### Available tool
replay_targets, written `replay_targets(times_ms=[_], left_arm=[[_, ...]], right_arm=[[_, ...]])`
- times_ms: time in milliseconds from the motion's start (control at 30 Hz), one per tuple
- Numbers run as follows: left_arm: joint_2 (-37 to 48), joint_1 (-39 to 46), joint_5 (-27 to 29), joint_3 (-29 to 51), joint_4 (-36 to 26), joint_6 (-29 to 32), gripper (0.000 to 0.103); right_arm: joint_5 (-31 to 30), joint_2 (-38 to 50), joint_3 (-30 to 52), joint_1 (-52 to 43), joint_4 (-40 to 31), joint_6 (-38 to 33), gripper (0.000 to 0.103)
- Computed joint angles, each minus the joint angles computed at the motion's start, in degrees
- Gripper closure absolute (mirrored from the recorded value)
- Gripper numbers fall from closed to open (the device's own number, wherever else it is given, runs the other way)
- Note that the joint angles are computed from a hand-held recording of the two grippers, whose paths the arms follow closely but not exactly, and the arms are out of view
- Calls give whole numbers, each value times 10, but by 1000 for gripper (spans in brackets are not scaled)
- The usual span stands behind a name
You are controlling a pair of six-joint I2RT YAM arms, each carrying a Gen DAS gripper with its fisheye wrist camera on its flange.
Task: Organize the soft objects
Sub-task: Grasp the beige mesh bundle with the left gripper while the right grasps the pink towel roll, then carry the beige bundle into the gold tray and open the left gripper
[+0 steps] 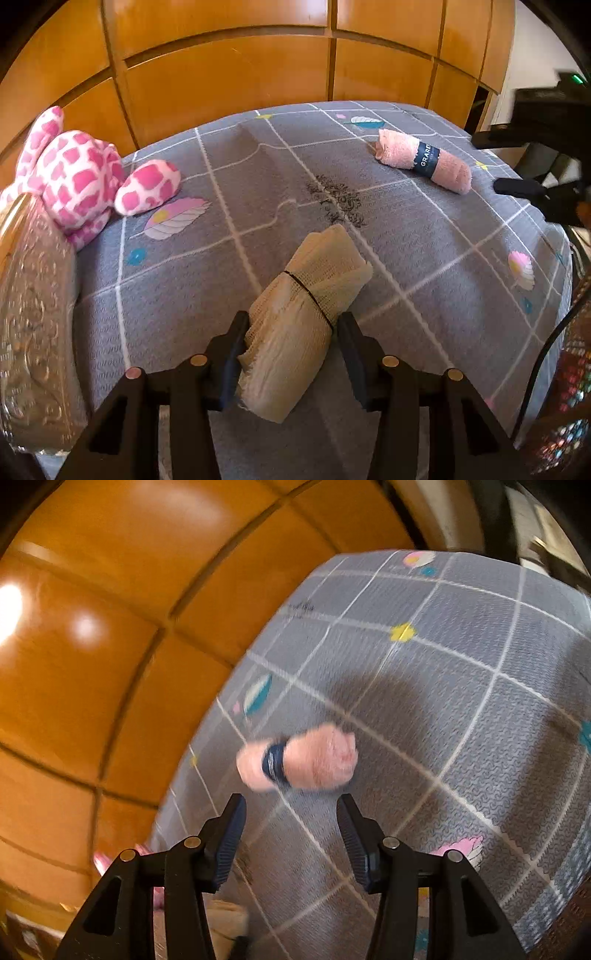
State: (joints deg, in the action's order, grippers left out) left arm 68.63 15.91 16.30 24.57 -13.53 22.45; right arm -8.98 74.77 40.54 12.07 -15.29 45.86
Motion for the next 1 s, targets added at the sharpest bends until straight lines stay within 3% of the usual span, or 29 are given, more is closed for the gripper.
replay_targets(times_ms=[133,300,433,567,700,833,1000], left_arm=[[-1,10,12,-8,8,11,54],[-8,9,13,-23,23,4,53],[-11,14,21,-30,30,4,53],[-8,12,22,-33,37,1,53],[-8,18,26,-27,26,-1,54],[-24,33,33,-13,-12,-11,56],[-101,77,61,-2,-88,2,56]], right_arm=[[58,95,111,69,-85,-120,51],[228,230,255,143,-157,-321,43],[278,334,333,137,-197,-419,42],[297,375,350,115,-186,-437,39],[297,359,328,105,-156,-433,65],[268,292,284,122,-155,-410,66],[190,240,253,168,-167,-345,65]])
